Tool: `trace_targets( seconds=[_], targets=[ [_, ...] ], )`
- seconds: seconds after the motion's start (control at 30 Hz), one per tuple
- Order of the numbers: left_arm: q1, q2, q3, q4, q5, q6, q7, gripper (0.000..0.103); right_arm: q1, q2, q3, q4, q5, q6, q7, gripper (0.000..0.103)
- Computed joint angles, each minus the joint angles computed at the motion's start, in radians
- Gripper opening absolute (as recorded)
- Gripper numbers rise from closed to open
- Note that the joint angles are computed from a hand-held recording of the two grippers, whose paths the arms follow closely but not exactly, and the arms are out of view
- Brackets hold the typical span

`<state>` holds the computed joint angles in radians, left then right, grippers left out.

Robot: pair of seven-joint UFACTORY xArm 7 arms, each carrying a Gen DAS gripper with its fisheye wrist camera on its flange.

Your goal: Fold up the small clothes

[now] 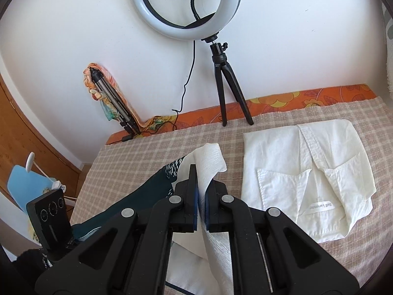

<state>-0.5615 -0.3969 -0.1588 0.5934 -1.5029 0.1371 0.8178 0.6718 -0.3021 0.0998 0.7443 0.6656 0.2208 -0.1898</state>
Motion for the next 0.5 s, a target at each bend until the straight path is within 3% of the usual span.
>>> trace_targets(
  seconds=[0.17,0.27,0.5],
  targets=[
    [0.033,0.185,-0.030,0.202,-0.128,-0.016,0.184,0.004,-0.094,-0.005,-0.028,0.038,-0.106,0.046,-0.010,0.005],
    [0.057,0.289,-0.071,0.320,-0.154,-0.053,0.264,0.004,-0.122,0.015,-0.067,0.073,-0.102,0.048,-0.065,0.005],
    [0.056,0.545,-0.114,0.563,0.041,-0.144,0.163,0.004,-0.200,0.125,-0.120,0.180,-0.011,0.067,-0.247,0.005]
  ],
)
